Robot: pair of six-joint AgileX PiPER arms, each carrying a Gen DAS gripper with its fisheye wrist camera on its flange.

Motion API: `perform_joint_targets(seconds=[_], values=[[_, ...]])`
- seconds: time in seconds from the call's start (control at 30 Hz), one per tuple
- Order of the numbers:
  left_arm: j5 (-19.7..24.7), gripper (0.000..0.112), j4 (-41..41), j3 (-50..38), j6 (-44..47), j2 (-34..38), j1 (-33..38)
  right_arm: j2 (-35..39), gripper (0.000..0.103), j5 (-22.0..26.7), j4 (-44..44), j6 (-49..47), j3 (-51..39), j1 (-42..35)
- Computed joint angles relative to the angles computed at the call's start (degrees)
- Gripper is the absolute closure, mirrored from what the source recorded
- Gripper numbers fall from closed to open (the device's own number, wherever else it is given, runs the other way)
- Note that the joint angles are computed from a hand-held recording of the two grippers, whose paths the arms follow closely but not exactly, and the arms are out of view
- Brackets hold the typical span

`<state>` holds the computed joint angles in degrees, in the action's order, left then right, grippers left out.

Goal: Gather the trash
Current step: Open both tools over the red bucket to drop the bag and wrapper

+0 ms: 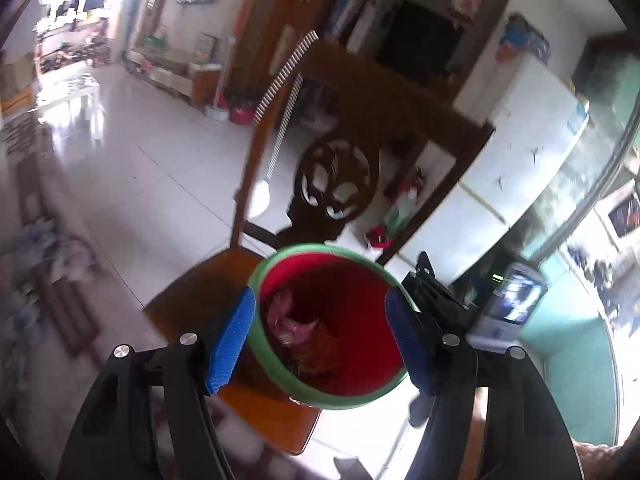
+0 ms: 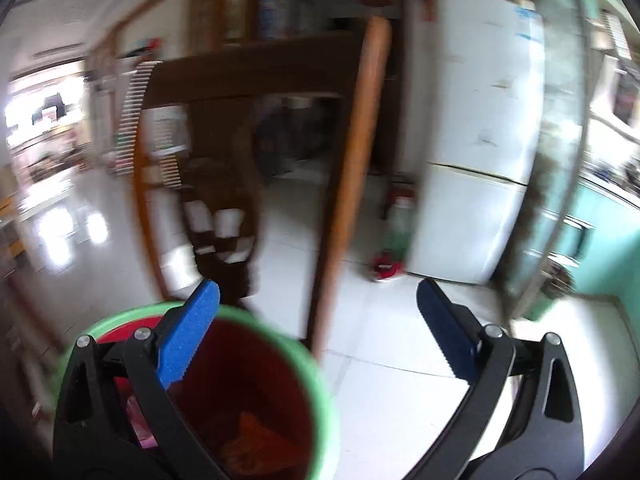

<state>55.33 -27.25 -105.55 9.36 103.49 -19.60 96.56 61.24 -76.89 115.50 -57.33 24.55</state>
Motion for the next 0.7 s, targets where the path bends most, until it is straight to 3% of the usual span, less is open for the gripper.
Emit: perform_joint_targets(seconds=[0.1,0.23,0.3,0.5,0.57,0.7], values=[[-2.8,0.047,0.1,6.3,0.8,-5.8,2.0,5.8,0.006,6.1,2.3,0.2,-5.1,-2.9],[-3.2,0.047,-0.5,9.7,2.3,-9.5,4.5,8.2,0.006,5.3,2.8,-1.6,-5.9,-6.7],[-2.9,0.047,-1.7,10.1,2.9,-10.0,5.6,7.4,0.006,-0.1,3.3,-0.7,-4.1,-9.0],[-1.9,0.047,-3.7,11.5,4.4,-10.4,7.5,5.6,0.005,-27.1,20.1,-16.4,-3.4,-20.8],[-2.0,0.047,-4.0,12.5,4.7,-10.9,8.0,5.4,0.005,-29.6,25.3,-19.0,-3.9,-21.8],[-2.0,0.047,-4.9,13.6,4.5,-11.2,9.1,6.4,0.005,-29.7,27.6,-24.5,-7.2,-20.5]])
